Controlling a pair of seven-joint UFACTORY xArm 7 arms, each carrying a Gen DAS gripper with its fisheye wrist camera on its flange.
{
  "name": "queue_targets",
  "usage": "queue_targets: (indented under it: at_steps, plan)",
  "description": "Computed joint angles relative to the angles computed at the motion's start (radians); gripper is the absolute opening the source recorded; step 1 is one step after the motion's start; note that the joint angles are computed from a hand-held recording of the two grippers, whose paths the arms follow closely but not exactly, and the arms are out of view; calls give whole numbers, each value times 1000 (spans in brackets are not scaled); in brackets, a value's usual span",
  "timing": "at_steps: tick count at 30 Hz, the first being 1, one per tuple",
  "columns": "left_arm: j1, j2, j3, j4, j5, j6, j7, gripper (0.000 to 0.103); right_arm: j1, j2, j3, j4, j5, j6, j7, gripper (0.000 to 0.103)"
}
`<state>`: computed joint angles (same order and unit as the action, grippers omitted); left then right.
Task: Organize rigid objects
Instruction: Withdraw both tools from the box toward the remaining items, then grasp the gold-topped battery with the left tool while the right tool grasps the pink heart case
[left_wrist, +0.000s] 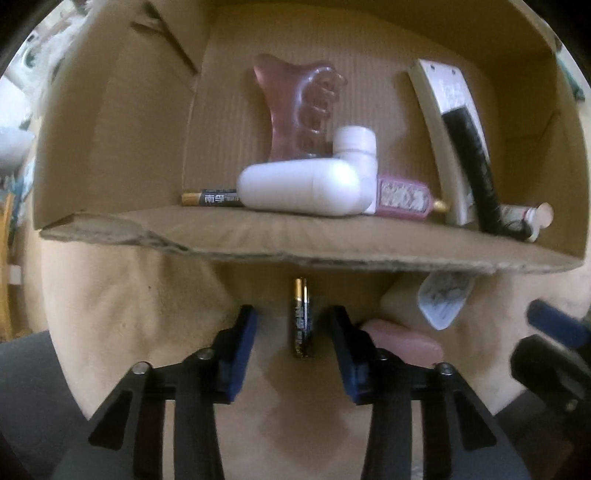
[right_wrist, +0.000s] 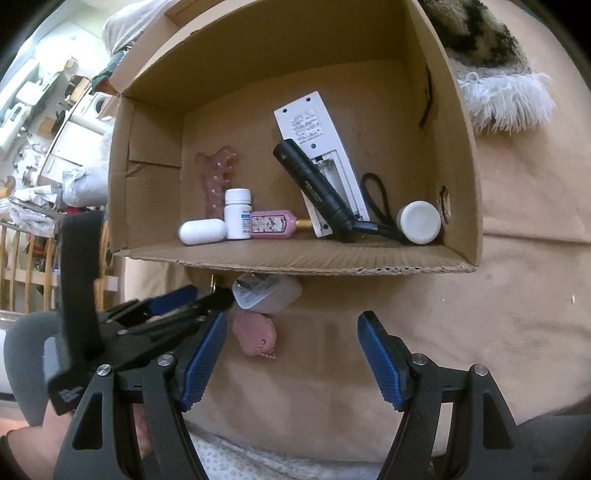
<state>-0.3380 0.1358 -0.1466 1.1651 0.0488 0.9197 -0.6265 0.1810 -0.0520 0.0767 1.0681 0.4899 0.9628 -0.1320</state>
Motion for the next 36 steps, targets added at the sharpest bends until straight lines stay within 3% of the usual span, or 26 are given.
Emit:
queue_targets:
  at_steps: [1, 3, 9, 12, 20, 24, 33, 34, 35, 36]
  plan:
    - [-1, 5, 0, 7, 3, 8, 1, 29, 0, 3, 0, 2, -2, 1, 0, 77]
    - [0, 14, 0, 20, -3, 21, 11, 9, 1, 5, 2, 4, -1, 1, -2, 77]
    - [25, -2, 14, 9, -39, 10, 35, 9, 5, 20, 7, 13, -1, 3, -6, 77]
    - [24, -15, 17, 6, 1, 16, 5, 9, 5, 24, 8, 11, 13, 15, -12, 77]
    - [54, -88, 23, -37, 16, 7, -36, 9, -19, 92, 2, 28, 151, 110, -7, 77]
    - [61, -100, 19, -38, -1, 25, -29, 9, -17, 127, 20, 32, 185, 104, 13, 77]
    - [53, -108, 11, -61, 29, 21, -55, 9, 53, 167, 70, 43, 38, -11, 93, 75]
    - [53, -108, 11, -63, 29, 22, -59, 9, 64, 150, 73, 33, -1, -22, 113, 71]
    - [52, -103, 9, -59, 33, 23, -70, 9, 76, 141, 75, 27, -51, -34, 136, 59]
    - [51, -102, 9, -59, 37, 25, -76, 9, 86, 131, 76, 19, -102, -45, 153, 53]
